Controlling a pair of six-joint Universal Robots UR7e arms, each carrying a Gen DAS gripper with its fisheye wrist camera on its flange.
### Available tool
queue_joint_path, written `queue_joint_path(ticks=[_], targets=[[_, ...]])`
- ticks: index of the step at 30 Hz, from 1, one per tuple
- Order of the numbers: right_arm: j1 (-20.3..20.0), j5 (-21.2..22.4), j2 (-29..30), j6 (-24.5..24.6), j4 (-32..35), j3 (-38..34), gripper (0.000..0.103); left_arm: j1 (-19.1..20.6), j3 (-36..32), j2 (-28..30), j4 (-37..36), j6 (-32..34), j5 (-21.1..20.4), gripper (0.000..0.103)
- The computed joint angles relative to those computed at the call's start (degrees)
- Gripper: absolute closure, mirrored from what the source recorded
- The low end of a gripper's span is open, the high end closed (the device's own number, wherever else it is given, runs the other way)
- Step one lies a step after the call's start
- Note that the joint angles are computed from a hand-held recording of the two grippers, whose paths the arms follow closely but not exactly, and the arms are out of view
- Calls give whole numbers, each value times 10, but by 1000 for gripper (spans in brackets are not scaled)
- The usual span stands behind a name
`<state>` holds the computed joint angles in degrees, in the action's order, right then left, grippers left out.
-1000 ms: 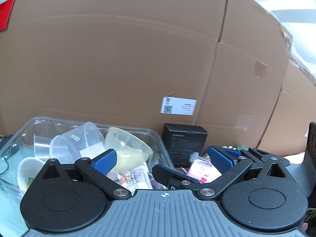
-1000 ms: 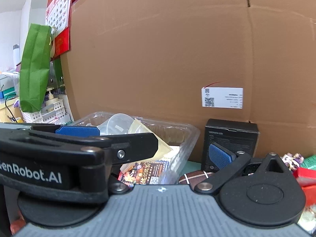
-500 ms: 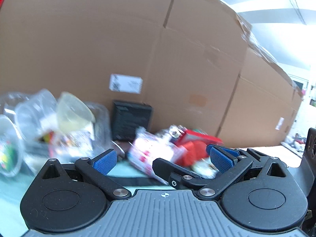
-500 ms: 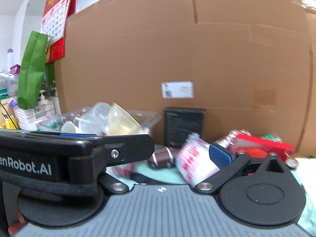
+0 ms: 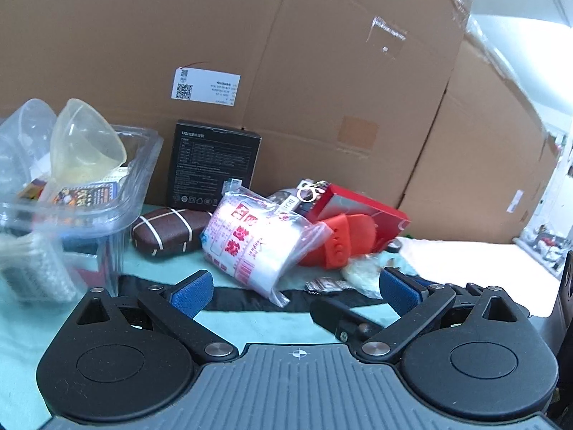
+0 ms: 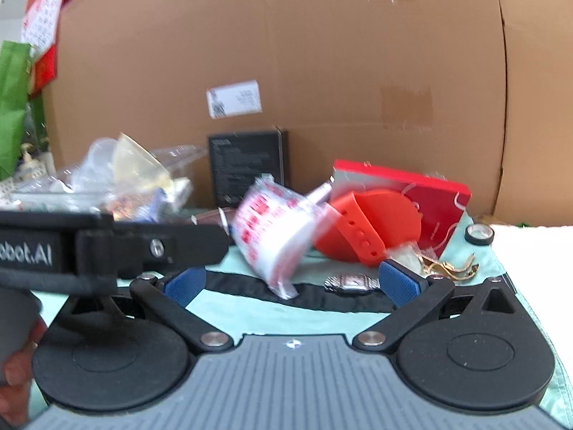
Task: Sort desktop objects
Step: 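Move the left gripper to the red-printed clear plastic bag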
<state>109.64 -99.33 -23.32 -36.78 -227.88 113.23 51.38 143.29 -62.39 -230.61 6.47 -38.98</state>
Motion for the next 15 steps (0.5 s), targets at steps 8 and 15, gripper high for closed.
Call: queue_joint_path(ticks=[8,15], targets=[[-17,13,10,8,85,-51,1,57,-76,15,61,28,-24,12],[-22,27,22,11,151,-107,4,102,-131,24,122,31,-40,17]])
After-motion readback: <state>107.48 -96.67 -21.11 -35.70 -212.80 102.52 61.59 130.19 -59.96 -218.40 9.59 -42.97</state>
